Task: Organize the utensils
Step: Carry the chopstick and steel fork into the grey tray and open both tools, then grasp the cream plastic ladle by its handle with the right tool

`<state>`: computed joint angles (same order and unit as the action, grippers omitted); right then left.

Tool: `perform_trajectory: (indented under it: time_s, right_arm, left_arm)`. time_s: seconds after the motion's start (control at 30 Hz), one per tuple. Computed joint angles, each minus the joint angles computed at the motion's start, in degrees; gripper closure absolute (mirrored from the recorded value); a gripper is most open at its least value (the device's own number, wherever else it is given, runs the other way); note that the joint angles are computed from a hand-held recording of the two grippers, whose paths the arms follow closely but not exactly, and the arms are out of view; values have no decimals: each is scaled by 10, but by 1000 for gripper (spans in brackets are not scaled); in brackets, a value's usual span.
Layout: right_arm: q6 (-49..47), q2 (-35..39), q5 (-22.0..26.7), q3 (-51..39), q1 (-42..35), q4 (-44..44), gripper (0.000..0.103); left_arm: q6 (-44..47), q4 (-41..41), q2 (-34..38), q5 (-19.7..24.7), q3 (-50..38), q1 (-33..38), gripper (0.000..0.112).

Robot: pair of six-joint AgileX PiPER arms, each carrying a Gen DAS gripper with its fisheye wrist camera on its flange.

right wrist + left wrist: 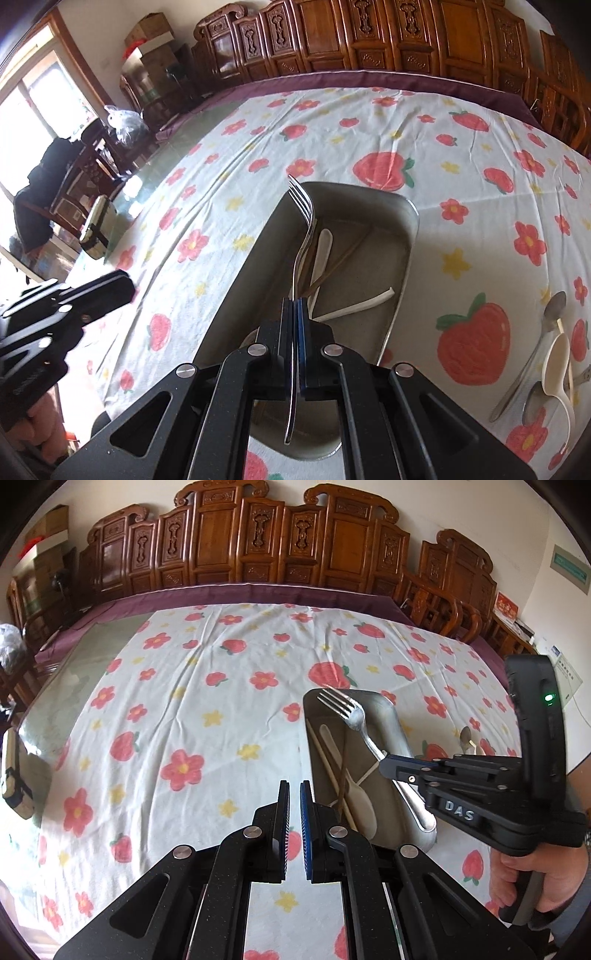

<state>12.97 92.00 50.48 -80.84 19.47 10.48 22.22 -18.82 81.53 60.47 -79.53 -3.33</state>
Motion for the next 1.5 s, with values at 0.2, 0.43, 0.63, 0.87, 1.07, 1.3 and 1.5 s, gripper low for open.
perform_trajectory:
  time_s: [0.2,0.43,0.63,0.87,1.07,1.3,1.5]
  right_arm:
    - [18,23,4,-9,12,-25,100]
    - [61,38,8,-23,23,-66,100]
    - [57,36,4,-25,20,-57,97]
    - [4,-17,-13,8,6,-21,96]
    - [-64,-153,12,95,-49,-4,96]
    - [-229,-304,107,183,-275,69,96]
    - [-423,-341,193,205,-530,164,96]
  left_arm:
    - [9,-3,-4,5,2,13,107]
    - [10,-1,-10,10,2,18,107]
    - [13,-3,-11,11,2,20,107]
    - [-4,6,-25,18,3,1,107]
    - [-35,22,-43,15,8,-50,90]
    - [-104,61,-52,-3,17,-150,62]
    - [-184,106,-38,-29,14,-253,47]
